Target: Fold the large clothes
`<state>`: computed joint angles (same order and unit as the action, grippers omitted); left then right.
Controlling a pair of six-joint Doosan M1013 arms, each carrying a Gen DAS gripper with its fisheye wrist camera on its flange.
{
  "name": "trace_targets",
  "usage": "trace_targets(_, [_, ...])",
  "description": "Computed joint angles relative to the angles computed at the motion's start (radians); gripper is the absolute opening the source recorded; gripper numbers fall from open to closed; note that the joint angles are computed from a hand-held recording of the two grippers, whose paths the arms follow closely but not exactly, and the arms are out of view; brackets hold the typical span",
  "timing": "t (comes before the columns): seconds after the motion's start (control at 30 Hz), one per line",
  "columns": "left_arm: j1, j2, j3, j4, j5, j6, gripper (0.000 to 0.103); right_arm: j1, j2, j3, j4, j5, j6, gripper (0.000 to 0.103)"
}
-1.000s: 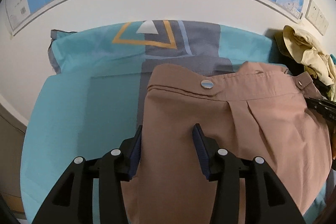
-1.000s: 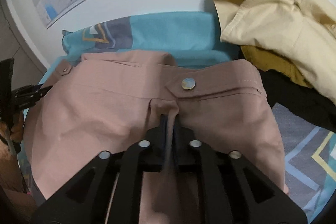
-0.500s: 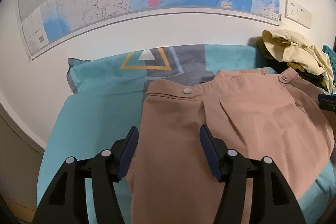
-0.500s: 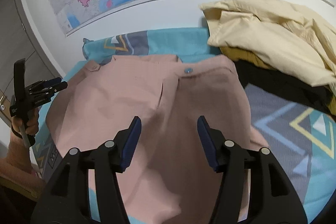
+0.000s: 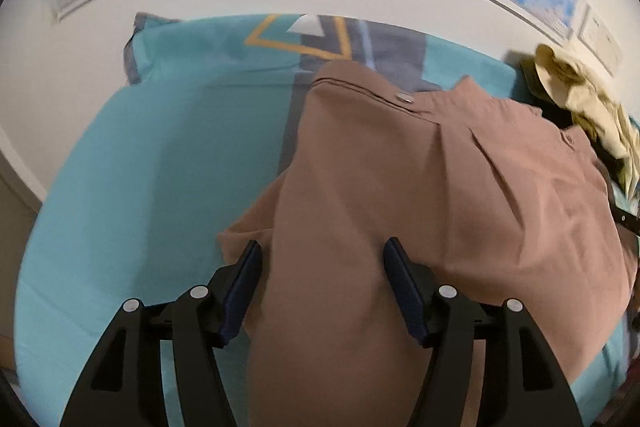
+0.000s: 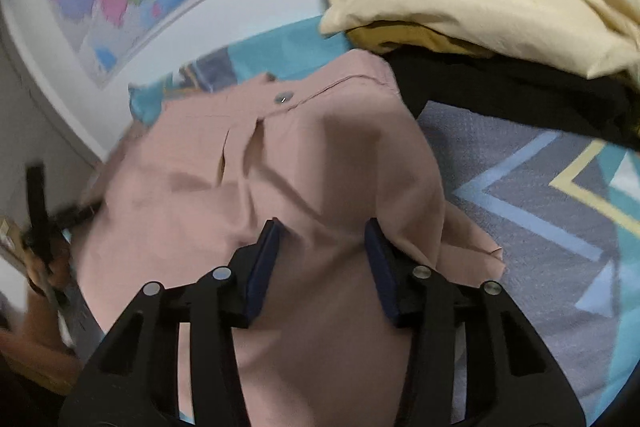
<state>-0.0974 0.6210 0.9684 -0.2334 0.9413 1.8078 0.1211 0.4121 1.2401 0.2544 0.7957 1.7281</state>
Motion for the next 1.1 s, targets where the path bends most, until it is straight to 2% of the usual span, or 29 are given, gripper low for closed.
trace_targets(0.1, [-0.008,-0.022,0.023,0.056,-0.042,-0.025,0.062,0.019,-0.008,-0.012,-0.086,0.007,0.049,0.046])
trace_targets(0.2, [0.002,-0.055,0.060,0.014,-0.085,0.003,0.061,0.035,-0.036,0.004,-0.082,-0.026,0.005,0.052])
trace_targets(0.3, [0.008,-0.101,0.127,-0.060,-0.155,0.105,0.061,0.061,-0.059,0.016,-0.073,-0.055,-0.079,0.058])
trace_targets(0.37, [0.010,-0.104,0.131,-0.074,-0.142,0.130,0.061,0.072,-0.059,0.014,-0.032,-0.038,-0.153,0.059])
trace_targets(0.43, [0.007,-0.098,0.129,-0.032,-0.126,0.108,0.061,0.083,-0.050,0.010,-0.034,-0.006,-0.180,0.059])
trace_targets(0.53, [0.016,-0.074,0.107,-0.029,-0.072,0.059,0.062,0.086,-0.029,0.008,-0.071,0.048,-0.137,0.059])
trace_targets(0.63, [0.031,-0.055,0.088,-0.075,-0.030,0.045,0.062,0.062,-0.033,0.031,0.007,0.029,-0.141,0.054])
trace_targets(0.67, [0.033,-0.050,0.081,-0.076,-0.018,0.030,0.063,0.064,-0.034,0.027,-0.011,0.035,-0.117,0.056])
trace_targets(0.7, [0.032,-0.053,0.084,-0.070,-0.017,0.020,0.063,0.075,-0.035,0.016,-0.069,0.044,-0.074,0.059])
trace_targets(0.77, [0.023,-0.070,0.102,-0.032,-0.055,0.018,0.063,0.085,-0.042,0.009,-0.086,0.039,-0.091,0.062])
trace_targets(0.9, [0.019,-0.091,0.121,-0.001,-0.082,-0.006,0.063,0.110,-0.060,0.007,-0.055,-0.021,-0.195,0.067])
trace_targets(0.97, [0.023,-0.100,0.130,-0.005,-0.089,-0.017,0.062,0.126,-0.058,-0.004,0.008,-0.035,-0.293,0.073])
trace_targets(1.03, [0.028,-0.108,0.138,-0.012,-0.091,-0.026,0.063,0.140,-0.038,-0.035,0.073,-0.005,-0.384,0.075])
trace_targets(1.1, [0.034,-0.116,0.145,-0.029,-0.088,-0.025,0.063,0.161,-0.010,-0.071,0.080,0.032,-0.424,0.075])
